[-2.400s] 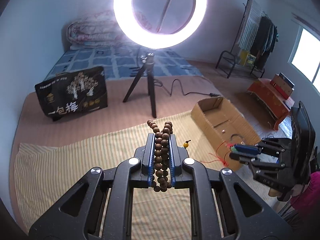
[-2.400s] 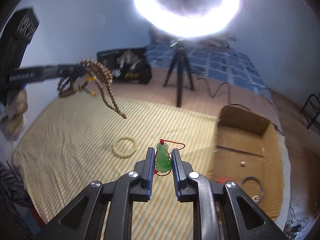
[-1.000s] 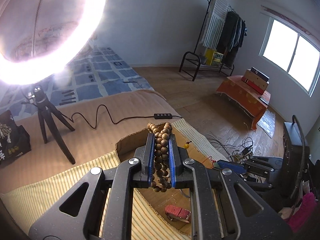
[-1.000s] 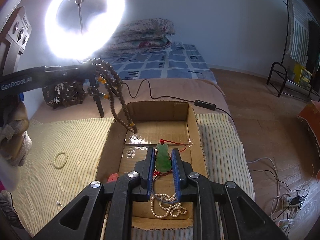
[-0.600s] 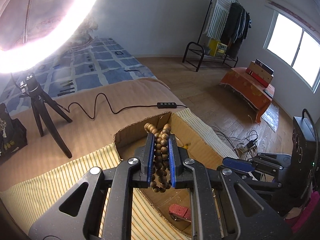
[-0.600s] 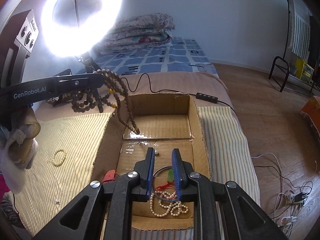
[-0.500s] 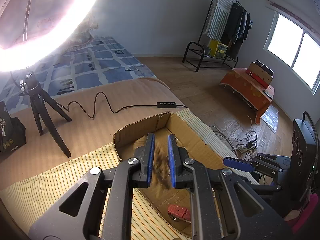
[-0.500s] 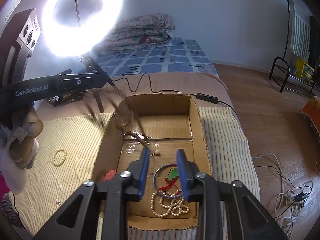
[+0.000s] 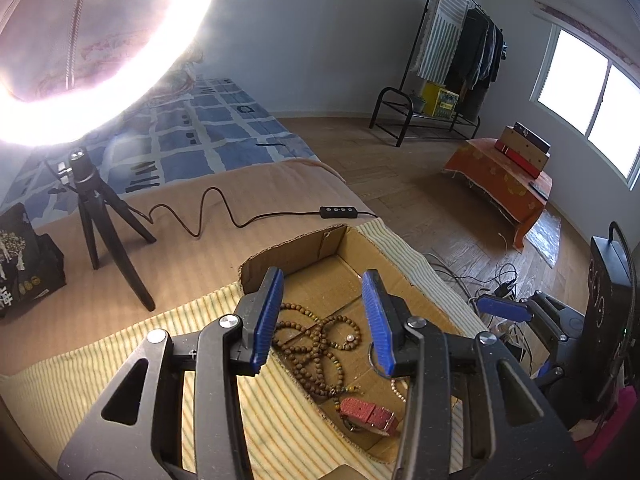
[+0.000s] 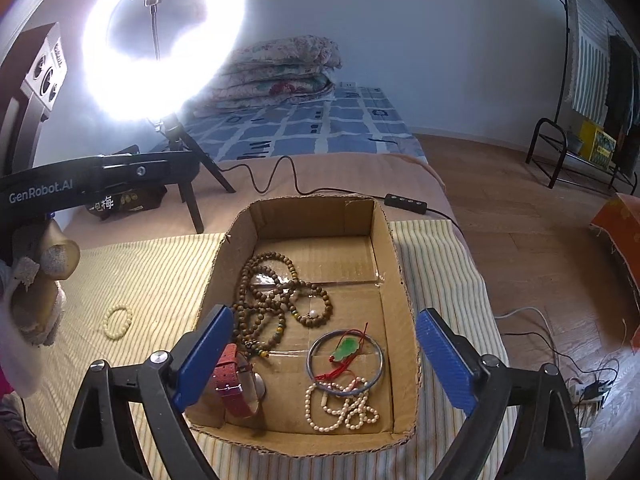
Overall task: Organize jewelry
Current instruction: 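Withdraw both open tools from the box back over the cloth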
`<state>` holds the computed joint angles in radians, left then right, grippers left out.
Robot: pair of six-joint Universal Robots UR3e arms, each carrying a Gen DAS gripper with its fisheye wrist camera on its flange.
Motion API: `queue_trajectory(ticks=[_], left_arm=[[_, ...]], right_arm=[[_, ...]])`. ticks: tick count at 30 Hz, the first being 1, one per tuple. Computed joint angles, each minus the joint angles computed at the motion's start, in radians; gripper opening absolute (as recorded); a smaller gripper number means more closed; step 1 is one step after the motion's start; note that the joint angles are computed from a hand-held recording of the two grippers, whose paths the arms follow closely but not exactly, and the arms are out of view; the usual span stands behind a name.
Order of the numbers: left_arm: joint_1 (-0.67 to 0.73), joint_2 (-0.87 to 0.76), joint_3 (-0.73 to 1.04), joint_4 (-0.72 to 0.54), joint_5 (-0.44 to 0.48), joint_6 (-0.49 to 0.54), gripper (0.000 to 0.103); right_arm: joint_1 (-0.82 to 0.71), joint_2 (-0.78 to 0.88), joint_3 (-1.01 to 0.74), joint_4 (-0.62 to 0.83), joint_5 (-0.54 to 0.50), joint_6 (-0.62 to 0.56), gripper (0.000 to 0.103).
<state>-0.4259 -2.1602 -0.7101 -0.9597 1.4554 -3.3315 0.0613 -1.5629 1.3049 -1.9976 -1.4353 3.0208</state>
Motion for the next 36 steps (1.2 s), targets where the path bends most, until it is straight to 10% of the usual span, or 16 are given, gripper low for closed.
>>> queue_trajectory(ticks=[36], left_arm=[[0.344,0.778,-1.026,0.100,-0.094,0.178,0.060]], right_arm=[[0.423,0.014,-0.064,0.101,-0.107,0.158,0.094]])
